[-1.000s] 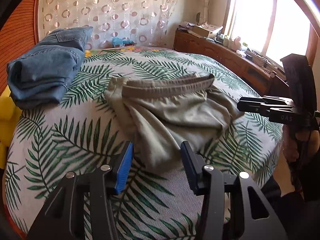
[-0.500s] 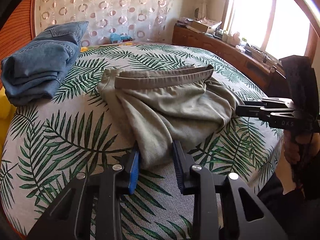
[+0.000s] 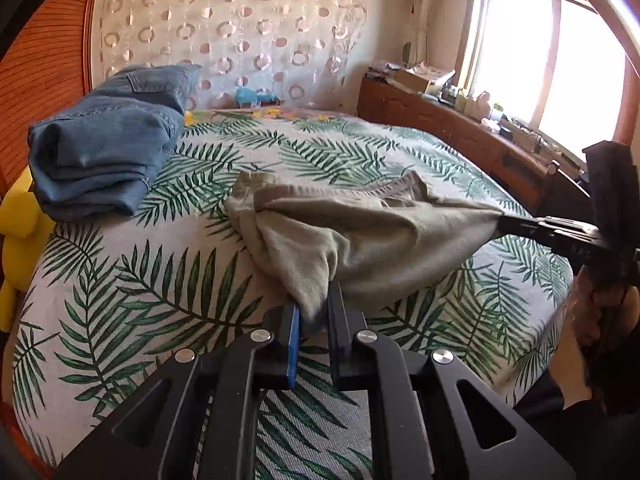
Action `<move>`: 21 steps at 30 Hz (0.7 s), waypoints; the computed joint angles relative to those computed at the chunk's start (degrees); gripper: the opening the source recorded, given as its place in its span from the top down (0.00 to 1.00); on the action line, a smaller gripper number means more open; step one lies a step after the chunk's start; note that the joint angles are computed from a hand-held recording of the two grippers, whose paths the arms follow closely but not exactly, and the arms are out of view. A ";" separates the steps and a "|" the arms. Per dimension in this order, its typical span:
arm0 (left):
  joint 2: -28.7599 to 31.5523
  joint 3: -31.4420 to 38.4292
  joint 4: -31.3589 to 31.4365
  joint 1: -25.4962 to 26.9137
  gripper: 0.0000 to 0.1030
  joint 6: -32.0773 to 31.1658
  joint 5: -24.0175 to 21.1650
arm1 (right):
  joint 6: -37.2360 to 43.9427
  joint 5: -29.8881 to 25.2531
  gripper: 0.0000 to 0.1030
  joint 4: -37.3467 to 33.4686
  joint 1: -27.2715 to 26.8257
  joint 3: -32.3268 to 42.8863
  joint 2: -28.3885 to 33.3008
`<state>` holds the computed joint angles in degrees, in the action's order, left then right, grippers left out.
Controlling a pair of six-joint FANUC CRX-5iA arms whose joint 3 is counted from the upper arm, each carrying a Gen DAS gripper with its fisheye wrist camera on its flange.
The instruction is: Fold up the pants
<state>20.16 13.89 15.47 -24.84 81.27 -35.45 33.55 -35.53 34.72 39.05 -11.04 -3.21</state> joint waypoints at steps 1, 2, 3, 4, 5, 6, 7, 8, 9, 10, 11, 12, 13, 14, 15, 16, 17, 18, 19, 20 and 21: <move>0.00 -0.19 0.46 0.14 0.88 -0.11 -0.11 | 0.99 -0.36 0.97 -0.78 0.16 0.32 0.03; 0.11 -0.13 0.79 0.29 0.88 -0.32 -0.38 | 1.31 -0.34 0.97 -1.46 0.19 0.33 -0.15; 0.07 -0.11 0.69 0.35 0.88 -0.29 -0.62 | 1.97 -0.14 0.97 -2.44 0.13 0.30 -0.42; -0.10 -0.30 0.95 0.40 0.88 -0.63 -0.66 | 2.71 -0.20 0.97 -3.00 0.20 0.23 -0.68; -0.32 -0.52 0.97 0.36 0.88 -0.68 -0.59 | 2.33 -0.27 0.97 -2.20 0.49 -0.26 -0.95; -0.65 -0.81 1.06 0.37 0.88 -0.85 -0.52 | 2.37 -0.55 0.97 -2.10 0.80 -0.36 -1.13; -1.07 -1.17 1.27 0.36 0.88 -1.17 -0.46 | 2.68 -0.75 0.97 -2.35 1.02 -0.44 -1.37; -1.62 -1.70 1.52 0.30 0.88 -1.60 -0.26 | 3.14 -0.94 0.97 -2.70 1.05 -0.42 -1.67; -2.13 -2.06 1.70 0.25 0.88 -2.01 -0.17 | 3.24 -0.97 0.97 -2.87 1.27 -0.79 -2.30; -2.58 -2.41 1.93 0.19 0.88 -2.49 -0.19 | 3.48 -0.91 0.97 -3.23 1.47 -1.04 -2.92; -3.06 -2.83 2.45 0.14 0.88 -3.31 -0.29 | 3.52 -0.88 0.97 -3.39 1.68 -1.40 -3.59; -3.44 -3.20 2.78 0.15 0.88 -4.00 -0.36 | 3.25 -1.21 0.97 -3.47 1.98 -1.81 -4.32; -3.75 -3.29 2.21 0.02 0.88 -4.02 -0.51 | 3.28 -1.50 0.97 -3.91 2.27 -2.18 -5.07; -4.02 -3.07 0.97 -0.23 0.88 -3.51 -0.86 | 3.96 -1.68 0.97 -4.88 2.62 -2.38 -5.75; -4.33 -3.37 0.78 -0.36 0.87 -3.75 -0.93 | 4.84 -2.22 0.97 -5.82 2.84 -2.33 -6.16; -4.40 -3.71 1.39 -0.30 0.86 -4.05 -0.99 | 4.68 -2.79 0.97 -5.72 3.15 -2.55 -6.47; -4.38 -3.74 1.20 -0.27 0.84 -3.60 -1.19 | 4.30 -3.55 0.97 -5.27 3.53 -2.78 -6.65; -4.20 -3.44 0.75 -0.25 0.82 -3.02 -1.57 | 4.11 -4.35 0.97 -4.82 3.78 -2.75 -6.64; -3.90 -2.89 -0.10 -0.22 0.79 -2.10 -2.23 | 3.75 -4.92 0.97 -4.35 3.98 -2.84 -6.68; -3.86 -2.90 -0.30 -0.27 0.74 -1.84 -2.28 | 3.58 -5.29 0.97 -4.24 4.05 -2.89 -6.73; -3.87 -2.91 -0.82 -0.28 0.69 -1.24 -2.18 | 3.45 -5.62 0.97 -4.13 4.09 -2.67 -6.63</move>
